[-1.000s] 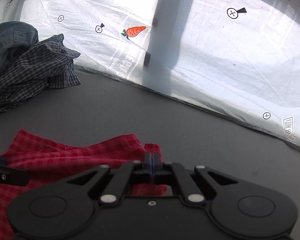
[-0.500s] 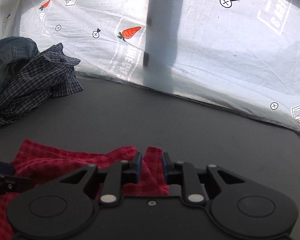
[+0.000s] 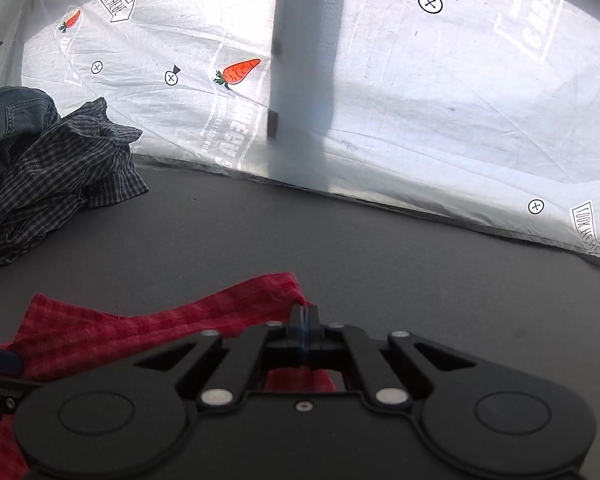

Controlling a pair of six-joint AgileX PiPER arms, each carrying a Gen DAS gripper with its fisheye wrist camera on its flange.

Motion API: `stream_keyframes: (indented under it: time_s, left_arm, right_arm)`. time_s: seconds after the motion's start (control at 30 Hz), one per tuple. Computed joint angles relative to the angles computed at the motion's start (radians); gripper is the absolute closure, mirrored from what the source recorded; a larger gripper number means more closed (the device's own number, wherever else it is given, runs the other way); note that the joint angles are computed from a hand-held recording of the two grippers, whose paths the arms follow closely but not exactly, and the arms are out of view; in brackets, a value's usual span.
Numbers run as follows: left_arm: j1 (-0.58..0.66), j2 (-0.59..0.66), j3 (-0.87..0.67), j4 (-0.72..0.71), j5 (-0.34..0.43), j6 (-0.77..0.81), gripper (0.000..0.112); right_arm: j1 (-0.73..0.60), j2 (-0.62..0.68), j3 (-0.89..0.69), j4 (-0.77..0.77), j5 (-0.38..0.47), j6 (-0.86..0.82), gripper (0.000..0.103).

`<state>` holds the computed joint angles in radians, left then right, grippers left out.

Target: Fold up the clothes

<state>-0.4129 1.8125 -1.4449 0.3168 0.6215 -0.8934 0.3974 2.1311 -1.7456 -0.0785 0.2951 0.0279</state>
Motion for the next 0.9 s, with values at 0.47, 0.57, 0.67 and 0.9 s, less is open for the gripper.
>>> stream_keyframes:
  time_s: [0.47,0.57,0.67,0.9]
  left_arm:
    - [-0.007,-0.014,0.013,-0.119,-0.022,0.228,0.039]
    - [-0.021,0.025,-0.006,0.042,-0.01,0.043,0.039]
    - [0.017,0.056,-0.022,0.067,-0.03,-0.065,0.038]
    - [0.038,0.094,-0.096,0.156,0.043,-0.178,0.038]
  right_arm:
    - [-0.013,0.044,-0.007,-0.225,0.057,0.255,0.103]
    - [-0.018,0.047,-0.013,-0.188,0.062,0.224,0.102]
    - [-0.023,0.051,-0.022,-0.156,0.067,0.19,0.101]
    - [-0.031,-0.015,0.047,-0.103,0.057,0.163,0.088]
